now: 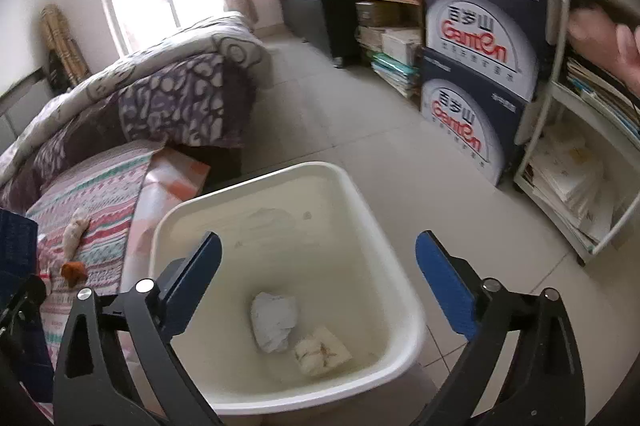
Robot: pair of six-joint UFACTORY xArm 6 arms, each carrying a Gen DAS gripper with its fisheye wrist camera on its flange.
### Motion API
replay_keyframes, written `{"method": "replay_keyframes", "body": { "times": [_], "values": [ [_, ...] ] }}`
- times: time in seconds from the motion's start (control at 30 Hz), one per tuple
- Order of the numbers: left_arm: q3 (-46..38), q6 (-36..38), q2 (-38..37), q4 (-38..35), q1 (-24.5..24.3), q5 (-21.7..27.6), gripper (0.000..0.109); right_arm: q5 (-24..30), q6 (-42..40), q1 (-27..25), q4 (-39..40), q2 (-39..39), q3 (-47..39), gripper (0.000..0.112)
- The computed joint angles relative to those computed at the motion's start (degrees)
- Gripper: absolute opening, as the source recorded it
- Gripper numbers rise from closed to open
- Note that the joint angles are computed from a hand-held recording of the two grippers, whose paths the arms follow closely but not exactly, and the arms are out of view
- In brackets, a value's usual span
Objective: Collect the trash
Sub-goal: 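Carry both items to the white bin and open both tools to drop them, then grasp the red noodle snack package with the left tool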
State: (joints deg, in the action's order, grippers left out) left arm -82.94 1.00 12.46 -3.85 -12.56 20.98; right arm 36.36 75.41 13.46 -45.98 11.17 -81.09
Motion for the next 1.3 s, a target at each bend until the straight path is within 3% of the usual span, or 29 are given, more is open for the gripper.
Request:
{"method": "replay_keyframes", "body": {
  "times": [0.27, 0.4, 0.47, 0.67, 0.97, 1.3],
  "values": [
    [-5.4, 1.4, 3.9, -1.9, -3.4, 3.3, 0.060, -0.1, 1.6, -2.2, 0.2, -2.5, 3.6, 0.096],
    [-9.9, 2.2, 6.6, -5.3, -4.4, 6.8, 0.072, -0.2, 2.2, -3.0, 0.4, -3.5, 4.8, 0.096],
    [-11.8, 1.6, 7.7, -6.2, -4.4, 8.5, 0.084, 0.1, 2.4, -3.1, 0.1, -3.7, 4.9, 0.096],
    [-10.4, -0.1, 6.6, -5.7, -3.2, 8.4, 0.084, 0.2, 2.5, -2.7, 0.0, -4.0, 4.8, 0.096],
    [-2.7, -4.5, 1.6, 1.5, 1.4, 5.4, 0.086, -0.4, -3.0, 1.2, 3.0, -0.7, 0.6, 0.096],
    [2.7, -9.8, -0.7, 10.7, 10.9, 5.5, 0.088, 1.0, -13.9, 7.8, 7.6, 6.1, -8.0, 0.096]
  ]
}}
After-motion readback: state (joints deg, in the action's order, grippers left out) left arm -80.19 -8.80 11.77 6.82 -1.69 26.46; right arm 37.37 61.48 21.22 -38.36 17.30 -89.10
